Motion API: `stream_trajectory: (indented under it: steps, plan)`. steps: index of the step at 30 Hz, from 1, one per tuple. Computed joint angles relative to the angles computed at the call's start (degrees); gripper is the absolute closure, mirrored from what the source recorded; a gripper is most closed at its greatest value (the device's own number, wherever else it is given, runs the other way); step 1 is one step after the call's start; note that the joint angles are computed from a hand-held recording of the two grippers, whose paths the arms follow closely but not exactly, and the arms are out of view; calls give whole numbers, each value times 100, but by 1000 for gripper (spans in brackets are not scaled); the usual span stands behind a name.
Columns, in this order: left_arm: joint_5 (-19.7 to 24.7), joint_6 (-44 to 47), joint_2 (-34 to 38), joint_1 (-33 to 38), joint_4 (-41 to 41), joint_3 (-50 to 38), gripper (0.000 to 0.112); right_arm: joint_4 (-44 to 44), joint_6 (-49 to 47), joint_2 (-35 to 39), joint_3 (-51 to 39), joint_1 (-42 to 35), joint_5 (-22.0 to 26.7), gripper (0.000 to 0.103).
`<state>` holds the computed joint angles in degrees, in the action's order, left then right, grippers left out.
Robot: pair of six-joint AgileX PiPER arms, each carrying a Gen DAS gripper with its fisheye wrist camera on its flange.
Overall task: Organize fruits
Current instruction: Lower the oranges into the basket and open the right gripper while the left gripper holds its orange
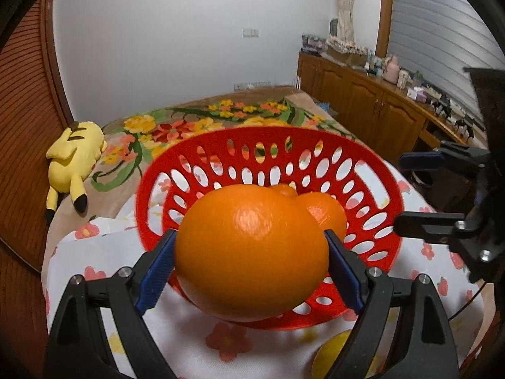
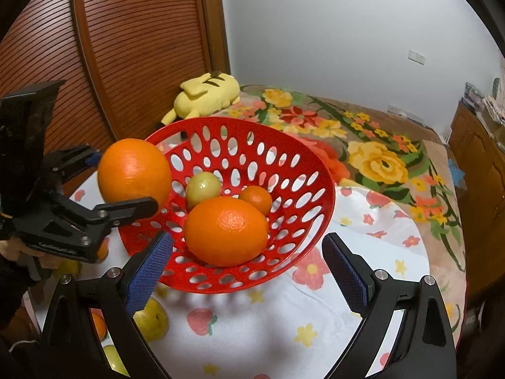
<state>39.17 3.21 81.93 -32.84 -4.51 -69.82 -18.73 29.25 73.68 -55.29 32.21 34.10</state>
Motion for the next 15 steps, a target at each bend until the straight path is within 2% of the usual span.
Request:
stream_trajectory:
  steps: [13,15]
  plan:
    - [224,-611,474,-370,687,-450,23,201,-165,-269,312,-183,-202,6]
    - [268,-553,537,-331,600,-547,23,244,-203,-310,366,-213,-242,6]
